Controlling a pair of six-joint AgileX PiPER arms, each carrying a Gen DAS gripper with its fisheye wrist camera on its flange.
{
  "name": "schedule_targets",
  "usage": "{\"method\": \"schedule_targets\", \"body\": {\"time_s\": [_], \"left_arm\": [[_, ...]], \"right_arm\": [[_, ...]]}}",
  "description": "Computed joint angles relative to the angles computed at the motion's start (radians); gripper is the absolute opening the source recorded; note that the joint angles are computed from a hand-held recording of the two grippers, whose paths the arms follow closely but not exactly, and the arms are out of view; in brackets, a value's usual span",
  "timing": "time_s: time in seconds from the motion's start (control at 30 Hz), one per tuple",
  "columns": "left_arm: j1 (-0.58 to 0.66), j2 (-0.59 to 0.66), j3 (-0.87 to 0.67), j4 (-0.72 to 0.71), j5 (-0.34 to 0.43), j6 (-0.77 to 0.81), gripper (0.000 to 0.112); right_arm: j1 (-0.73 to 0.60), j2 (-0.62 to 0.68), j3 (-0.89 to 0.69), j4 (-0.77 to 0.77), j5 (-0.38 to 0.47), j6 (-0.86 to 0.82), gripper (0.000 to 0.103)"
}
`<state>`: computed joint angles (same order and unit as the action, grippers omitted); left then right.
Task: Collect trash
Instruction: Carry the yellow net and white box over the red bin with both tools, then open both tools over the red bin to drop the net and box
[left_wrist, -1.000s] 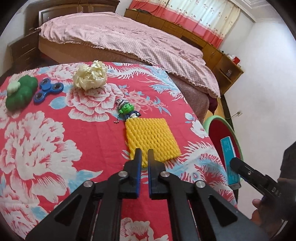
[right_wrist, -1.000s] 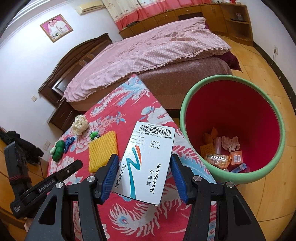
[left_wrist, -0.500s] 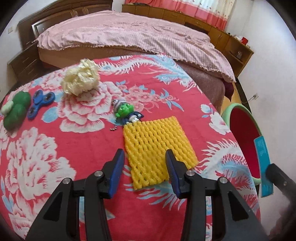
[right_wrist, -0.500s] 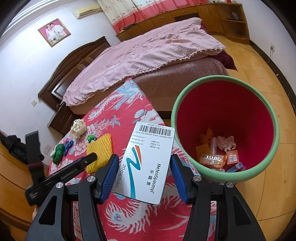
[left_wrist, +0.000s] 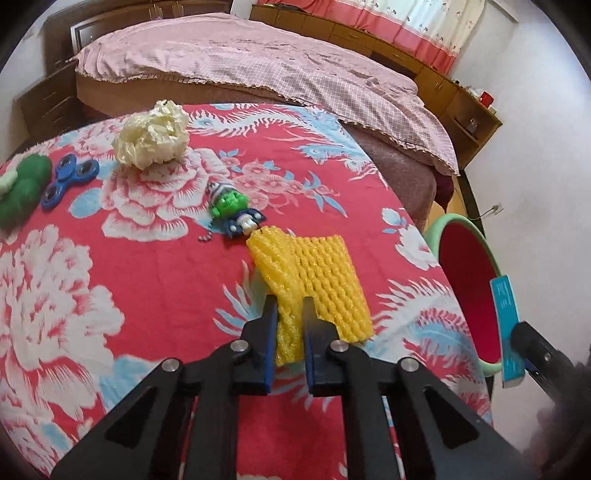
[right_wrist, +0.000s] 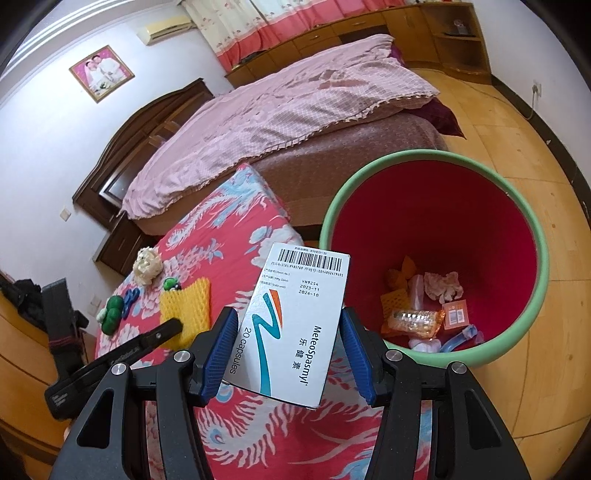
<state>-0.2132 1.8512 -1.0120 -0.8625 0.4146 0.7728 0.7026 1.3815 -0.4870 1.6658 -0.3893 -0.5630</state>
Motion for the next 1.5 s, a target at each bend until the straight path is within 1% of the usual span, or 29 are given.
{"method": "schedule_targets", "body": {"time_s": [0.07, 0.2, 0.4, 0.67, 0.77, 0.87, 1.03, 1.1, 1.2, 1.27, 1.4, 1.5], "left_arm": [[0.002, -0.014, 0.014, -0.039, 0.026, 0.022, 0.011], [-0.033, -0.050, 0.029, -0.046, 0.020, 0.027, 0.011], [-0.116, -0.084, 0.005, -0.011, 0.022, -0.013, 0.011], [-0.225, -0.064, -0.065, 0.051, 0.020, -0.085, 0.011], [-0.263, -0.041, -0.103, 0.076, 0.021, -0.113, 0.011], [-0.299, -0.013, -0.143, 0.103, 0.021, -0.137, 0.011], [-0.350, 0.040, -0.210, 0.124, 0.053, -0.141, 0.011], [-0.371, 0.054, -0.226, 0.144, 0.054, -0.156, 0.011], [-0.395, 0.069, -0.241, 0.178, 0.050, -0.184, 0.020], [-0.405, 0.073, -0.243, 0.198, 0.042, -0.205, 0.029], [-0.411, 0.072, -0.241, 0.227, 0.038, -0.235, 0.030], [-0.406, 0.076, -0.248, 0.238, 0.041, -0.250, 0.030]], "right_arm": [[-0.006, -0.017, 0.017, -0.006, -0.005, 0.007, 0.058], [-0.027, -0.043, 0.048, -0.024, -0.007, 0.030, 0.058], [-0.085, -0.082, 0.105, -0.081, 0.010, 0.093, 0.058], [-0.185, -0.146, 0.180, -0.100, 0.032, 0.099, 0.059], [-0.232, -0.152, 0.199, -0.140, 0.050, 0.128, 0.059], [-0.289, -0.153, 0.218, -0.214, 0.080, 0.183, 0.060], [-0.380, -0.151, 0.243, -0.371, 0.126, 0.306, 0.060], [-0.400, -0.160, 0.255, -0.388, 0.133, 0.319, 0.060], [-0.414, -0.168, 0.266, -0.409, 0.132, 0.339, 0.060], [-0.430, -0.171, 0.273, -0.452, 0.140, 0.377, 0.060], [-0.438, -0.172, 0.275, -0.460, 0.141, 0.384, 0.060], [-0.425, -0.180, 0.275, -0.416, 0.133, 0.353, 0.060]]}}
